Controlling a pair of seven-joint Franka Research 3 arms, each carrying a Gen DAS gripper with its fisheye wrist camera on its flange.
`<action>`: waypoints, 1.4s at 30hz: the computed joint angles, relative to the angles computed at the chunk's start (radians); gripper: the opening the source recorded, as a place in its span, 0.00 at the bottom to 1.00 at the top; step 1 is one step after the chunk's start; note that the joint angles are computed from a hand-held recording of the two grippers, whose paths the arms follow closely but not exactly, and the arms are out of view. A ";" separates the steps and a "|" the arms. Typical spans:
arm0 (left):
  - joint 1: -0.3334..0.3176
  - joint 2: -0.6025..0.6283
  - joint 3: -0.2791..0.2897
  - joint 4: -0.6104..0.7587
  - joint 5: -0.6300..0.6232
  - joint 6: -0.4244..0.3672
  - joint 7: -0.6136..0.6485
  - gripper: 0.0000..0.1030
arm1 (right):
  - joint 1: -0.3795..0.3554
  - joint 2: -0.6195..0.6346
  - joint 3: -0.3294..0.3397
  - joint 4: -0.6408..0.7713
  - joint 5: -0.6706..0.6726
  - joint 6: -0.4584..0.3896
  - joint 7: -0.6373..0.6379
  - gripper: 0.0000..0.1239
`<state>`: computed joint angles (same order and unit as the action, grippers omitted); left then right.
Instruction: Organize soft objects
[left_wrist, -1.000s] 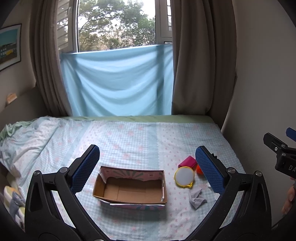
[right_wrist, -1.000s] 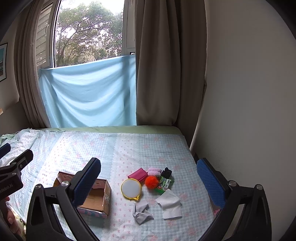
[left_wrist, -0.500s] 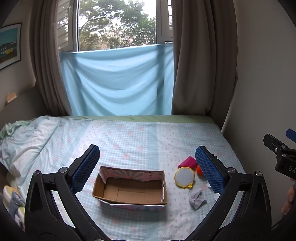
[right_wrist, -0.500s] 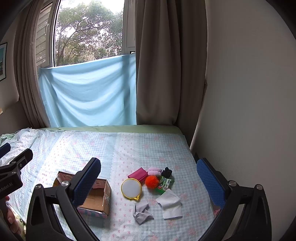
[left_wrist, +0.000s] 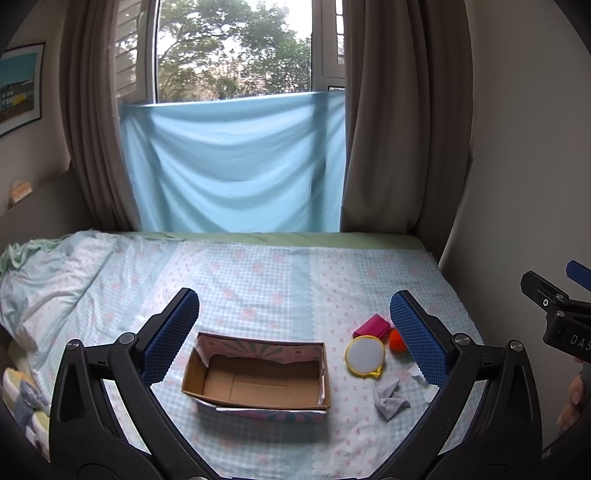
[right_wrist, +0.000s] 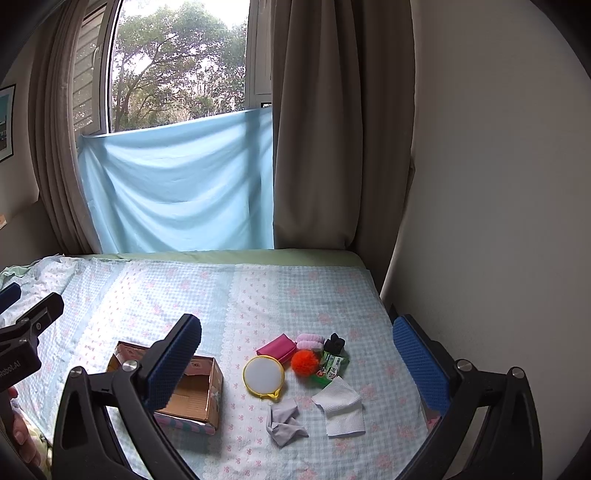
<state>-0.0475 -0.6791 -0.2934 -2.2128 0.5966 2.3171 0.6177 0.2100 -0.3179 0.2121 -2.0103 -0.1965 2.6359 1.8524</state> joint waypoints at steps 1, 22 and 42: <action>0.000 -0.001 0.000 -0.001 0.001 0.000 -0.001 1.00 | 0.000 0.000 0.000 0.000 -0.001 0.000 0.001 0.83; 0.002 0.018 -0.003 0.010 0.005 0.000 -0.010 1.00 | 0.008 0.005 -0.002 0.000 0.005 -0.002 -0.009 0.83; -0.080 0.273 0.031 0.113 -0.120 0.054 0.079 1.00 | -0.003 0.104 -0.078 0.025 0.092 -0.067 -0.108 0.83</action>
<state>-0.1279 -0.4057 -0.2624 -2.1000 0.4771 2.3713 0.6965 0.2075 -0.2142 0.1343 -1.9849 -0.1048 2.5690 1.7447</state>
